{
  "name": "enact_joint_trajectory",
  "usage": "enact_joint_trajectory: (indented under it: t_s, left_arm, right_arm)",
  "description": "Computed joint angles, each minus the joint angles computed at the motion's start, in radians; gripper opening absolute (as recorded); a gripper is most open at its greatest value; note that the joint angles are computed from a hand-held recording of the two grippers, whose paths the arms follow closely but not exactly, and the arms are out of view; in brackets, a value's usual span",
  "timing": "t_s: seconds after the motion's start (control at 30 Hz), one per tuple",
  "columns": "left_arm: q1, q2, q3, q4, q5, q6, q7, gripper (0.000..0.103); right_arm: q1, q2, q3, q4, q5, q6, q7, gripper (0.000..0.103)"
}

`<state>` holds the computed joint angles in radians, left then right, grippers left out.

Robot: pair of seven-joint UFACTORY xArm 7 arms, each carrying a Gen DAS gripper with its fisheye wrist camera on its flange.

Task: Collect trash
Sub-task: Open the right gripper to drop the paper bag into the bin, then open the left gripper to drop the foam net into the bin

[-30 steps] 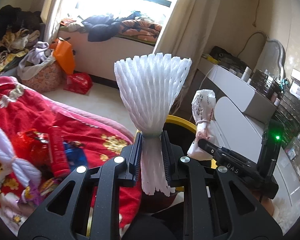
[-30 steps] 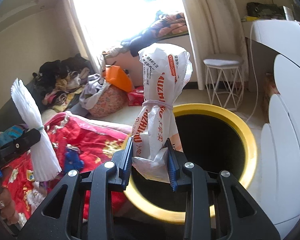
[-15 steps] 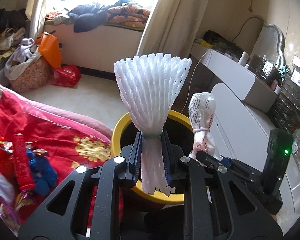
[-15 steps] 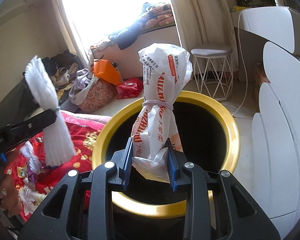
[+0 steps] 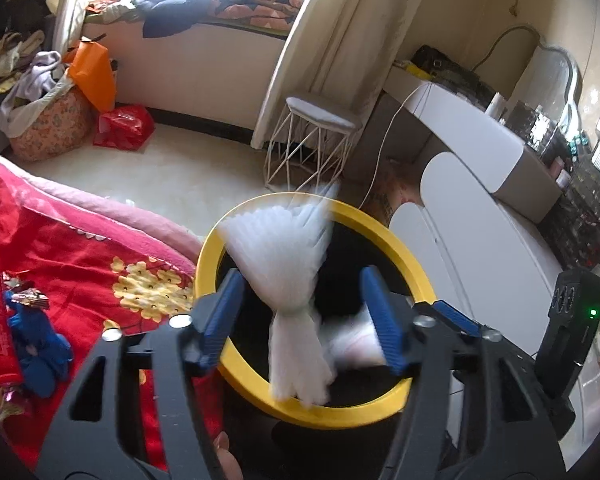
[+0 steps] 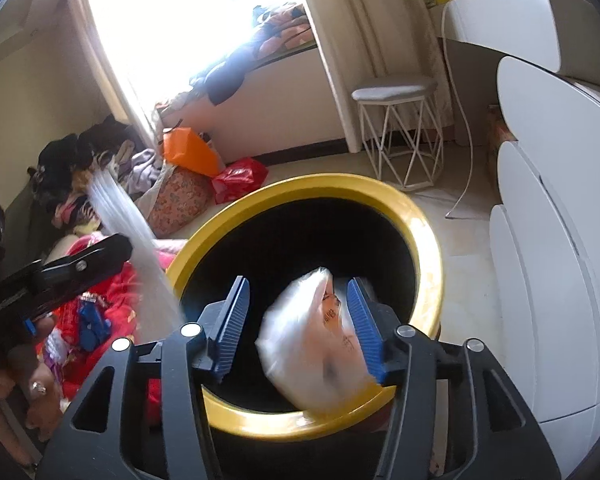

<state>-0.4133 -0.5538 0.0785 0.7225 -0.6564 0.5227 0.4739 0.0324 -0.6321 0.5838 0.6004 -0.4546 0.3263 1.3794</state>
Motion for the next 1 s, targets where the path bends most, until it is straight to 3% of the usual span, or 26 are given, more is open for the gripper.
enact_joint_trajectory:
  t_s: [0.07, 0.13, 0.23, 0.63, 1.0]
  left_arm:
    - [0.006, -0.016, 0.001, -0.011, 0.001, -0.006, -0.004, 0.078]
    - [0.012, -0.044, 0.005, -0.026, 0.007, -0.006, -0.009, 0.080]
    - [0.040, -0.091, -0.004, -0.055, 0.044, -0.013, -0.042, 0.091]
    - [0.117, -0.257, 0.024, -0.133, 0.195, -0.018, -0.148, 0.092]
    - [0.160, -0.352, 0.078, -0.153, 0.271, -0.017, -0.178, 0.092]
  right_arm:
    - [-0.017, -0.026, 0.013, -0.010, -0.007, 0.001, 0.023, 0.058]
    - [-0.033, -0.045, 0.028, -0.014, -0.013, 0.007, 0.040, 0.061]
    - [-0.048, -0.066, 0.044, -0.016, -0.023, 0.009, 0.053, 0.065]
    - [-0.091, -0.059, 0.115, 0.044, -0.051, -0.004, 0.045, 0.070]
    - [-0.118, -0.023, 0.182, 0.130, -0.078, -0.011, 0.031, 0.072]
